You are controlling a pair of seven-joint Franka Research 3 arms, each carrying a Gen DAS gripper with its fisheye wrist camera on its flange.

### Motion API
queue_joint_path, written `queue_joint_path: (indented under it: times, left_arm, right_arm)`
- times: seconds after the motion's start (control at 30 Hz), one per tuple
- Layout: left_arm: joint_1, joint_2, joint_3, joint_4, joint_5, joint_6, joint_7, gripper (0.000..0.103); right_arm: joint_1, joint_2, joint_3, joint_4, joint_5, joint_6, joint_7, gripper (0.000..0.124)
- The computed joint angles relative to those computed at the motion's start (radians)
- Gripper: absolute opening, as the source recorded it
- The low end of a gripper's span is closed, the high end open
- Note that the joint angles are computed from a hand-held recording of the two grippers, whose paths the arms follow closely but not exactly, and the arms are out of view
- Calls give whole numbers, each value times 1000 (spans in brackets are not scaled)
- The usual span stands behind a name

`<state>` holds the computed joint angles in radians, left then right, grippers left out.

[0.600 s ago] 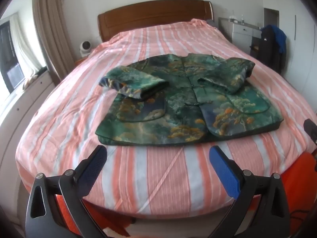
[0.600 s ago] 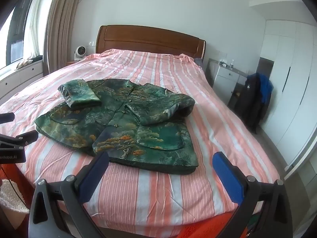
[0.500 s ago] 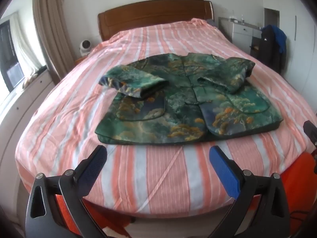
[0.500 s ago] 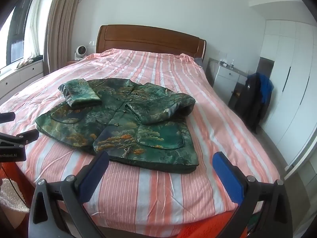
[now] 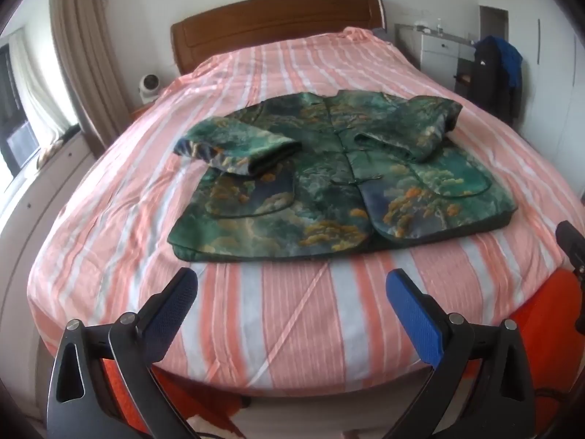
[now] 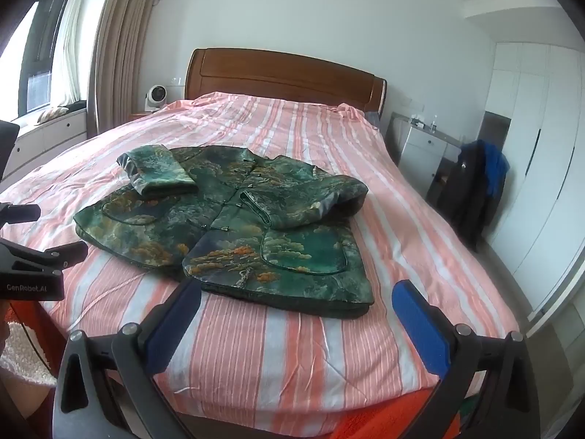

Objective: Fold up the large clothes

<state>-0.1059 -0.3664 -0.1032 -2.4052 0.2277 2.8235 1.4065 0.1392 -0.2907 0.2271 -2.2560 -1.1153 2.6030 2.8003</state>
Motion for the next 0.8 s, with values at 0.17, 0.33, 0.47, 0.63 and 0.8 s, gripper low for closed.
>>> queue_joint_path:
  times: [0.17, 0.33, 0.47, 0.63, 0.8]
  left_arm:
    - [-25, -2, 17, -3, -30, 10, 35, 103]
    - [-62, 1, 47, 2, -101, -2, 88, 103]
    - [-55, 1, 39, 3, -122, 0, 98, 103]
    - [-74, 2, 54, 6, -159, -6, 123, 103]
    - [-72, 5, 50, 8, -180, -14, 147, 103]
  right_arm:
    - [-1, 0, -1, -2, 1, 2, 17, 103]
    - [-1, 3, -4, -2, 6, 7, 13, 103]
    - [-2, 5, -4, -2, 7, 13, 12, 103]
    - [-2, 5, -4, -2, 2, 13, 16, 103]
    - [1, 8, -6, -2, 16, 13, 4, 103]
